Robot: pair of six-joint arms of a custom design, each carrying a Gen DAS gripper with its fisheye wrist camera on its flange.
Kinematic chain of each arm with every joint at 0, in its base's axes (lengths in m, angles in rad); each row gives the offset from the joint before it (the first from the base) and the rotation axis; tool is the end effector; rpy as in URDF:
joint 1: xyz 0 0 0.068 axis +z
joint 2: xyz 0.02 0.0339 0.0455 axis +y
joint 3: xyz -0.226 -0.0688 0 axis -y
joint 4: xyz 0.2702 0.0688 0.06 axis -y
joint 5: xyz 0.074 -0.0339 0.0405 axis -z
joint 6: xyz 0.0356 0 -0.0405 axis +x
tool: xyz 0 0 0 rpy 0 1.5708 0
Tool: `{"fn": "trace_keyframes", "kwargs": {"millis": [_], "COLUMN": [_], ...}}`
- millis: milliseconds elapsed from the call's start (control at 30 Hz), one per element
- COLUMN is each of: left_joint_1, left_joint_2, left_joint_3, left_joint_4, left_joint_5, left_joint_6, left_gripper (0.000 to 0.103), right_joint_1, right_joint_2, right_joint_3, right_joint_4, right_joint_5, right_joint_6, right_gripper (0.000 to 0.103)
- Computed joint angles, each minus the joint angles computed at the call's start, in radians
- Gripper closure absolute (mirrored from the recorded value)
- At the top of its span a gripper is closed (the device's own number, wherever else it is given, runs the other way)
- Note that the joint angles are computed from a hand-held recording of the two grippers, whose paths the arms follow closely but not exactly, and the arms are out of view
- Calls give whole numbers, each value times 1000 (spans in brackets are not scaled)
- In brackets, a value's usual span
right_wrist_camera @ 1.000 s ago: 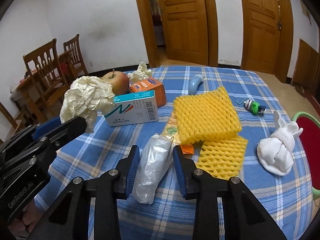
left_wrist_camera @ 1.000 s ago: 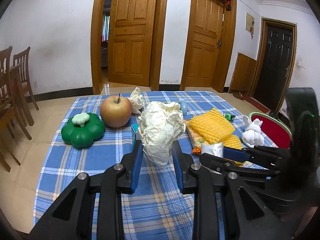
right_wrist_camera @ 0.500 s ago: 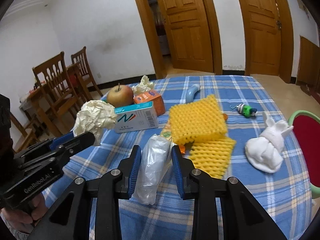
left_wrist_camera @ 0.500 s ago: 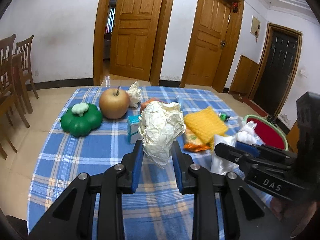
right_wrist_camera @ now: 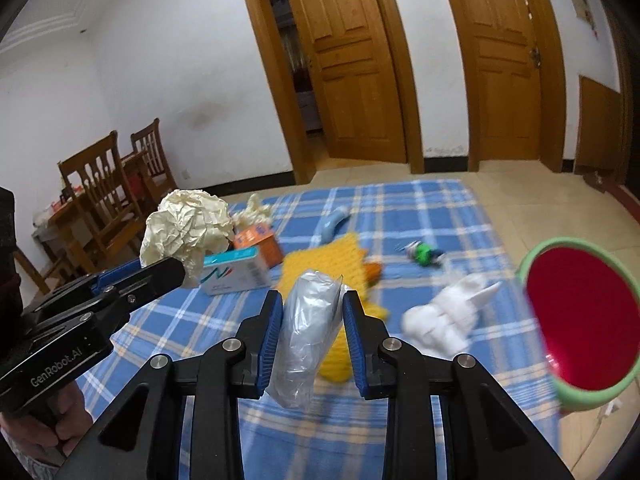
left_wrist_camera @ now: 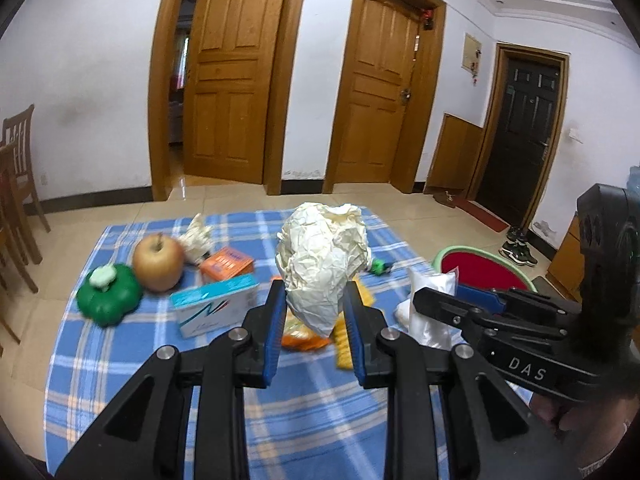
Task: Collect trash
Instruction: 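Lift the paper and bag and carry both tools over the red basin, then open the left tool to drop the paper into the basin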
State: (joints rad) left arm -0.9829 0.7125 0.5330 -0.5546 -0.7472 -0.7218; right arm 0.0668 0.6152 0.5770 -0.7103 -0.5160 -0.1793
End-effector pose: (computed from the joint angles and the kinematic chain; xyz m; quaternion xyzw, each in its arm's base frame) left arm 0.1310 -0.1529 0.2050 -0.0363 0.8628 -0.0652 0.5000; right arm 0.1831 0.0299 0.2221 -0.2100 0.8671 0.2118 0.3990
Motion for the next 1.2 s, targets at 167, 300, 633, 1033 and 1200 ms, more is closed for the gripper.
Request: {"fn": "trace_keyframes", "kwargs": {"millis": [167,300,633,1033,1200], "left_joint_1": [-2,12,19,42,63], "left_joint_2": [137,240,618,1111,1284], "left_joint_3": [80,132,330,721,900], "left_joint_4": [106,193,393,480,467], "left_joint_5": [4,52,177,407,505], "left_joint_6": [56,99,163,155,133], "left_gripper": [75,75,75,75,75], "right_joint_1": [-153,-272,-525,-773,-843], "right_joint_2": [74,128,303,645,768], "right_joint_3": [61,94,158,218,252], "right_joint_4": [-12,-12,19,259,345], "right_joint_5": [-87,-162,-288,-350,-315], "right_joint_6": [-99,-163,-271,-294,-288], "right_gripper": [71,71,72,72,72]}}
